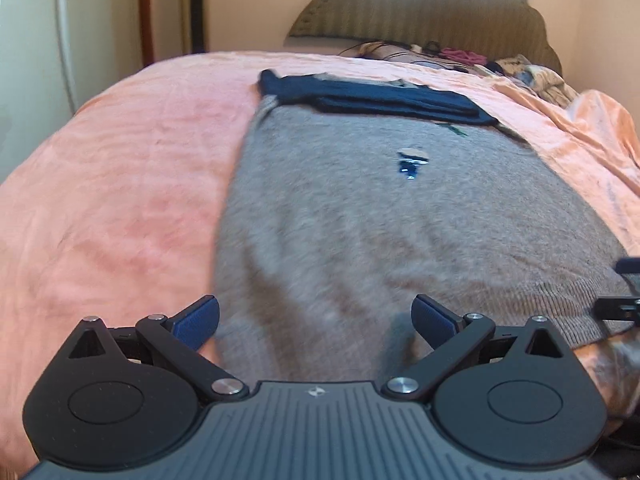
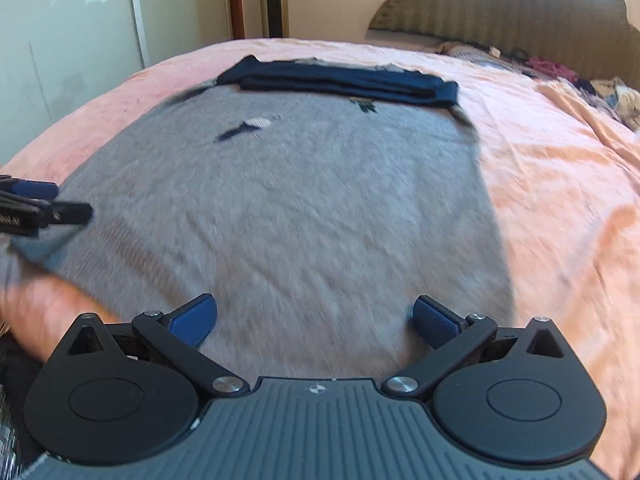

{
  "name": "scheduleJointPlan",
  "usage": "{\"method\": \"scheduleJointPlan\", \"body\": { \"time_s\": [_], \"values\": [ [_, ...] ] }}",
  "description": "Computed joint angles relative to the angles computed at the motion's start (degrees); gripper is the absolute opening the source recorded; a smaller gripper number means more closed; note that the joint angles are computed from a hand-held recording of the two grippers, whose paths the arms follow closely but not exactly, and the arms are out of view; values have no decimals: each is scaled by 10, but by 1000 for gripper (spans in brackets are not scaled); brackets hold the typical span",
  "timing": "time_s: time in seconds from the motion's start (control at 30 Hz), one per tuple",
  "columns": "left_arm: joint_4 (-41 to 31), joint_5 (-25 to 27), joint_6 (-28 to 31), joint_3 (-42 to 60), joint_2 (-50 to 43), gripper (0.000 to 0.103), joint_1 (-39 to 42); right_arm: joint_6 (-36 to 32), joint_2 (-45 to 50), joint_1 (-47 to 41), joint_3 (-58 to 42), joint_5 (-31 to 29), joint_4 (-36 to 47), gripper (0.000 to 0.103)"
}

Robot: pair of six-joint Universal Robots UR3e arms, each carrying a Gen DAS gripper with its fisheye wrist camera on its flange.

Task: Fold small clothes
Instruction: 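Roll both tools and grasp one side edge of the grey sweater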

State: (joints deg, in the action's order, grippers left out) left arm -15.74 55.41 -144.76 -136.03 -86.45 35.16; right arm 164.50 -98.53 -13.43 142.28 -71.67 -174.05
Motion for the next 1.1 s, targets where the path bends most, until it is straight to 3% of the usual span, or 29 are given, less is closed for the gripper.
{"method": "scheduleJointPlan", "body": {
  "time_s": [0.13, 0.23, 0.4, 0.47, 0.53, 0.57, 0.6, 0.77, 0.93, 1.03, 1.1],
  "values": [
    [-256, -89, 46, 75, 34, 102, 89, -22, -164, -181, 21, 141, 175, 103],
    [-561, -149, 109, 228, -55, 103, 110, -8, -124, -275, -41, 210, 322, 103],
    [-735, -199, 103, 347, -170, 102, 117, -50, -49, -324, -102, 289, 484, 101],
    [-769, -209, 101, 375, -195, 98, 118, -87, -28, -316, -129, 316, 553, 89],
    [-755, -200, 87, 386, -204, 66, 111, -91, -2, -288, -156, 302, 571, 75],
    [-730, -187, 65, 389, -208, 31, 104, -92, -2, -281, -153, 299, 559, 67],
    [-704, -171, 41, 392, -213, 27, 97, -93, -2, -280, -155, 297, 562, 65],
    [-749, -160, 63, 435, -244, 27, 92, -96, -4, -293, -160, 300, 592, 52],
    [-830, -152, 117, 471, -256, 27, 109, -114, -10, -297, -166, 298, 619, 52],
    [-844, -173, 128, 481, -257, 27, 131, -132, -2, -306, -175, 300, 639, 52],
    [-891, -189, 148, 508, -276, 27, 142, -140, 1, -309, -179, 302, 648, 53]
  ]
}}
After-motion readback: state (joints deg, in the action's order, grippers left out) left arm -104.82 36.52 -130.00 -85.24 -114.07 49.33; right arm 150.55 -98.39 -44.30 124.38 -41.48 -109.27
